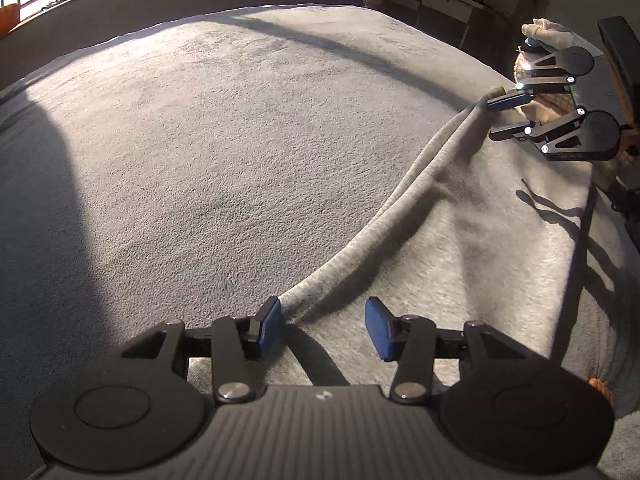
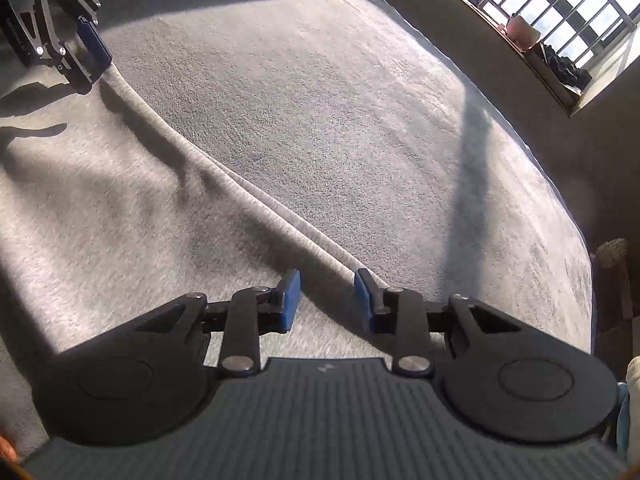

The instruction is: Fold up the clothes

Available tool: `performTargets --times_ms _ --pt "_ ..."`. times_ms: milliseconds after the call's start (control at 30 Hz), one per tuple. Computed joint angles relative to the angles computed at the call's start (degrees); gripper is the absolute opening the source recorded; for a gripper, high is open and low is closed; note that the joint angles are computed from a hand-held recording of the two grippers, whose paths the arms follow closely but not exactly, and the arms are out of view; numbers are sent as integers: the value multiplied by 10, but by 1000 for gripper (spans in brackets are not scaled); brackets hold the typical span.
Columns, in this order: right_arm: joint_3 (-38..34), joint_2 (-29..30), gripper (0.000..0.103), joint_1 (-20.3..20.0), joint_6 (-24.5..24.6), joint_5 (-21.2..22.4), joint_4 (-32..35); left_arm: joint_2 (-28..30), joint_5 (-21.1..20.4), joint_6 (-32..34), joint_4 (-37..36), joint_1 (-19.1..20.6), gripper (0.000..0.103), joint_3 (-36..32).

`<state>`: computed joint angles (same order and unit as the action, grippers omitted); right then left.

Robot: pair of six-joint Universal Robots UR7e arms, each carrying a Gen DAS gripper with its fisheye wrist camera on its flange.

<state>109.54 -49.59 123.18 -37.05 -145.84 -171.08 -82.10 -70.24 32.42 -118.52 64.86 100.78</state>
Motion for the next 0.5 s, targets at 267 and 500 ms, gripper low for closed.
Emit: performTargets --times_ms 267,500 --pt "-67 27 27 -26 -129 62 104 -9 24 60 -26 -4 48 22" --pt "-102 31 25 -30 -98 69 226 -14 19 74 -30 1 48 25"
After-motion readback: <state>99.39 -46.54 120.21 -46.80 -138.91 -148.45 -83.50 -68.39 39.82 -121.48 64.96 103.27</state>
